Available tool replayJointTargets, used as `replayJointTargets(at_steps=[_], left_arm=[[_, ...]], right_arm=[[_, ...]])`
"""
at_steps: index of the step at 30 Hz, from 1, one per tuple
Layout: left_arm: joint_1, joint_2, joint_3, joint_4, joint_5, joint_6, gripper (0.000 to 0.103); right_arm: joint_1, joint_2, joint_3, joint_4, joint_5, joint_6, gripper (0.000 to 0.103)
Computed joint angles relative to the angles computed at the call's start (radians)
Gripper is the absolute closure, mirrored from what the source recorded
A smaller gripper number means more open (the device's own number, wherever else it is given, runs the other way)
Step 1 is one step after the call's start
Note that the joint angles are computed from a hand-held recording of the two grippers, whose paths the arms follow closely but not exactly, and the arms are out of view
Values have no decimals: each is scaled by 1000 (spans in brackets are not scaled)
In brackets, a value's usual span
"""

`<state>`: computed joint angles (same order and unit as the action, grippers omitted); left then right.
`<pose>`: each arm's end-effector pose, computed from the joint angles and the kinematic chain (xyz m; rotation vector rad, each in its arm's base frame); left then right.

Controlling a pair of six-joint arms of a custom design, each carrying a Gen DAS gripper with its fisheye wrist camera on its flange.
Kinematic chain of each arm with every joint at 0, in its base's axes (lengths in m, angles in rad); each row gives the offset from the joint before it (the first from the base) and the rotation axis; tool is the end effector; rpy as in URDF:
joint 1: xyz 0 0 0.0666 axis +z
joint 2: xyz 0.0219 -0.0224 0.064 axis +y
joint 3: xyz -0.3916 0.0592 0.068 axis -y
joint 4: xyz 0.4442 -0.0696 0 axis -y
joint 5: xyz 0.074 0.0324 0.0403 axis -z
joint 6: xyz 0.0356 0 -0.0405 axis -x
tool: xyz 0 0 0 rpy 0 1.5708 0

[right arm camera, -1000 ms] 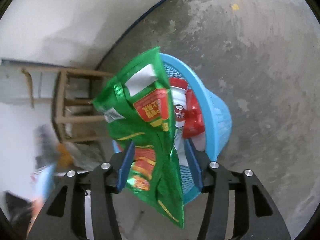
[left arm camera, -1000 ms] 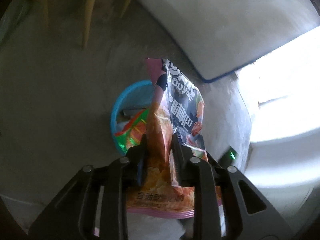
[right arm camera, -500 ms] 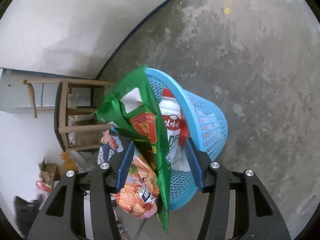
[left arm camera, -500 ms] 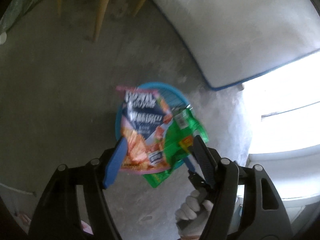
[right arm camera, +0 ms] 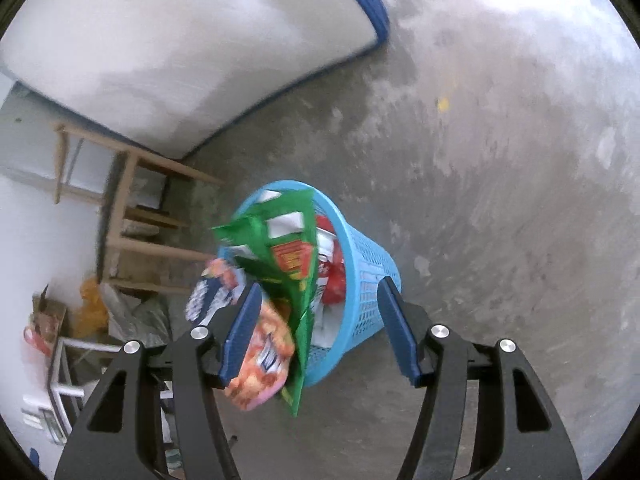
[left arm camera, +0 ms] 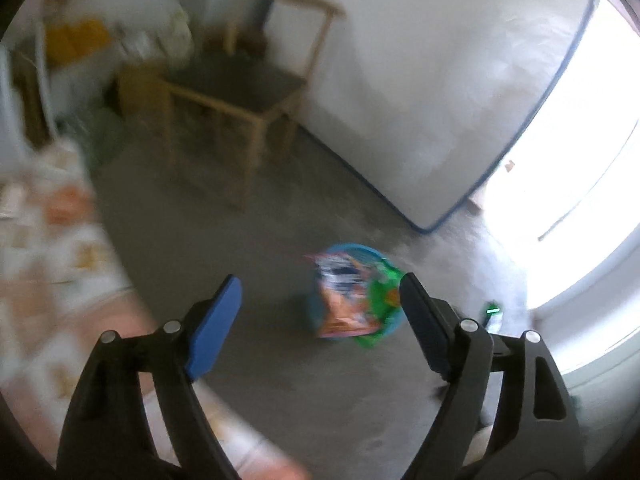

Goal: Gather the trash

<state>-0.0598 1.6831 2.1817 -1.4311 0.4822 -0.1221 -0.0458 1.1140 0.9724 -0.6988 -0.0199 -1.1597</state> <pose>0.5841 -0.0519 0.6396 0.4179 2.4055 -0.5730 0.4225 -0.0191 0.3676 1.3990 2.0495 0.5225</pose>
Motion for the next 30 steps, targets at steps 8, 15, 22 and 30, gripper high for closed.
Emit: replayJointTargets(at_steps=[8, 15, 22, 30], left_arm=[[230, -333, -293, 117, -4, -51, 16], [413, -536, -469, 203, -27, -25, 9], [488, -661, -606, 222, -131, 43, 8], [441, -739, -696, 151, -242, 25, 8]], right_arm=[[292, -185, 153, -289, 308, 281, 40], [692, -107, 423, -472, 655, 412, 7], [1017, 52, 612, -606, 963, 545, 7], [1096, 160, 741, -779, 948, 437, 6]])
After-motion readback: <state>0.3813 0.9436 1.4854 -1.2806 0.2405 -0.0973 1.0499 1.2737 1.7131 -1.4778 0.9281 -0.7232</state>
